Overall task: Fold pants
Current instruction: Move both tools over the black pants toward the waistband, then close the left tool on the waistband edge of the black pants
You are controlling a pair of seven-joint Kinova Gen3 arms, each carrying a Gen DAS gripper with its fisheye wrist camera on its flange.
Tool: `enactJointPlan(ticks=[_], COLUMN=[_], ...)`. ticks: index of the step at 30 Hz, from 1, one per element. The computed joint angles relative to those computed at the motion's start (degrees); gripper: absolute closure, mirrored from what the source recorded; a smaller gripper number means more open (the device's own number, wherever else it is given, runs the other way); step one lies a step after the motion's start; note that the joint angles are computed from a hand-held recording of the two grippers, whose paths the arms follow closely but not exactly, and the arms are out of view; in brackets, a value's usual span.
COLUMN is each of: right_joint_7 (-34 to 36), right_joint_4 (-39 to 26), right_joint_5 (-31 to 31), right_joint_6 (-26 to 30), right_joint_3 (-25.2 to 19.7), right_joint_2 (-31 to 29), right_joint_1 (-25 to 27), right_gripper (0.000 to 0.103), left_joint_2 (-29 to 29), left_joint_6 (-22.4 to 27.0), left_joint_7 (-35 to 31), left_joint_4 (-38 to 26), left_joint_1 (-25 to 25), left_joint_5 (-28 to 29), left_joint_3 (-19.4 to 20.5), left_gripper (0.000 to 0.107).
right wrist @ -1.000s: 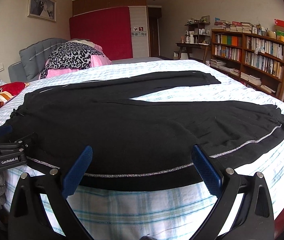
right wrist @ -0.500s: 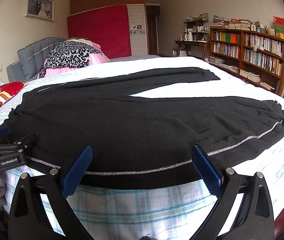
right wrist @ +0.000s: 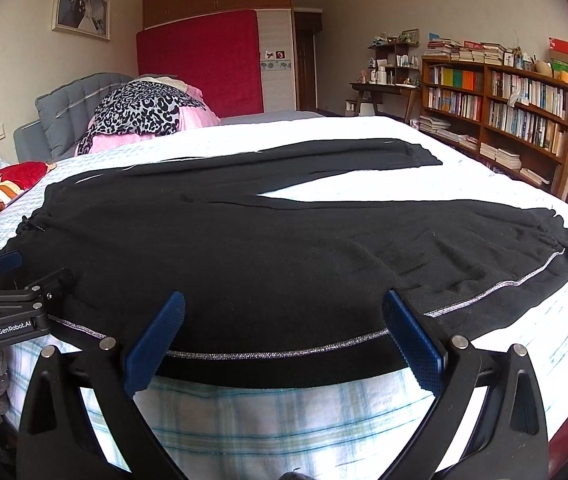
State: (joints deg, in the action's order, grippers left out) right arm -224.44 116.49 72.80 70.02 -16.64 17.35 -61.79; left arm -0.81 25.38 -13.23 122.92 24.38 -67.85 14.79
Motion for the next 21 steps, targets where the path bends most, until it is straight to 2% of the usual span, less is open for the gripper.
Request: enactJointPlan(ticks=[7, 18, 21], right_joint_7=[1.73, 5.76, 6.19], right_joint_4=[-0.82, -2.75, -3.11], right_joint_5=[0.72, 1.34, 1.94], right_joint_6=[-0.35, -3.56, -5.84], right_joint_3=[0.35, 1.41, 1.93], right_joint_2=[-0.65, -1.47, -2.26], right_joint_1=[1.19, 4.09, 5.87], right_gripper=[0.003, 0.002, 0.003], left_joint_2=[0.05, 0.45, 1.12], left_joint_6=[-0.77, 0.19, 0.07], left_joint_7=[-3.44, -5.15, -8.63], left_joint_4=[-1.02, -3.71, -5.86], left_joint_1=[-0.48, -1.69, -2.94], left_joint_5=[2.92, 2.65, 4.74], left_joint_3=[-0.5, -1.38, -2.72], left_gripper=[0.009, 0.009, 0.009])
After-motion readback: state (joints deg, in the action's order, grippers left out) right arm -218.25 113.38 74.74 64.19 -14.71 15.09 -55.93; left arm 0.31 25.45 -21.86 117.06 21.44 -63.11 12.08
